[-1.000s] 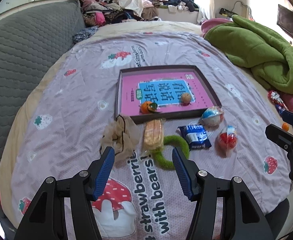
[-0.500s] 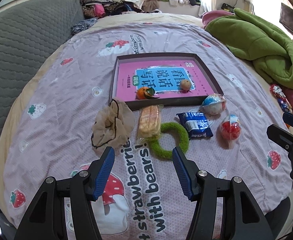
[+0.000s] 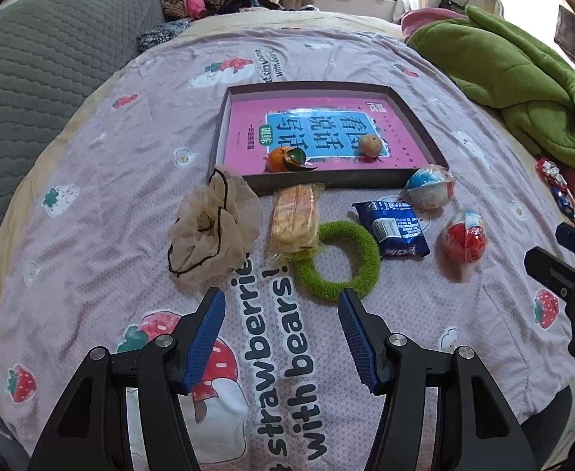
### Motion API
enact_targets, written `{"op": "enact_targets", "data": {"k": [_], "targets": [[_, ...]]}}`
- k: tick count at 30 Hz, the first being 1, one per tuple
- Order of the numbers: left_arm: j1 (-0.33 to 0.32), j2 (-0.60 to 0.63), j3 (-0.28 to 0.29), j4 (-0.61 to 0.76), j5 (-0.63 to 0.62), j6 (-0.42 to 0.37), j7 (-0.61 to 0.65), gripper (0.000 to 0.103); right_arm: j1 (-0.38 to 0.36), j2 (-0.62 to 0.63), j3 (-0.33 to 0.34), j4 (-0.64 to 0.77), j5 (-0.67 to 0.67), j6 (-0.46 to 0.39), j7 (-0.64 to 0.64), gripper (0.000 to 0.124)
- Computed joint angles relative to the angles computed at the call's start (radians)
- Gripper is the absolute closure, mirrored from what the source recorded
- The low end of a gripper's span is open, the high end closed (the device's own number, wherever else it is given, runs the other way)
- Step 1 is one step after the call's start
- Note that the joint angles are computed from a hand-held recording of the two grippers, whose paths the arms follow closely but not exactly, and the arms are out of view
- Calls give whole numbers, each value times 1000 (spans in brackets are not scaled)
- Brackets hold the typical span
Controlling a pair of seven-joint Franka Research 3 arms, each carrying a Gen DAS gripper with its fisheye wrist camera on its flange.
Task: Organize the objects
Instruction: 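Move the left gripper toward the green ring while the right gripper approaches the red egg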
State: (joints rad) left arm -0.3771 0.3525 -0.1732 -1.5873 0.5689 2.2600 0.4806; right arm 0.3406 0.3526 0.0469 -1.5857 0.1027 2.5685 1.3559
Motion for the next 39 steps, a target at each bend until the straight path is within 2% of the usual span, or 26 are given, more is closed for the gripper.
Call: {"op": "enact_targets", "data": {"k": [18, 26, 39], "targets": [[5, 33, -1, 1, -38, 25, 6, 41, 1, 23, -6, -9, -6, 2, 14, 57], [-7, 38, 11, -16, -6, 37, -25, 41, 2, 25, -9, -41, -7, 38, 30, 57], [13, 43, 23, -52, -7, 129, -87, 41, 15, 37, -20, -58, -40, 80, 55, 57]]}}
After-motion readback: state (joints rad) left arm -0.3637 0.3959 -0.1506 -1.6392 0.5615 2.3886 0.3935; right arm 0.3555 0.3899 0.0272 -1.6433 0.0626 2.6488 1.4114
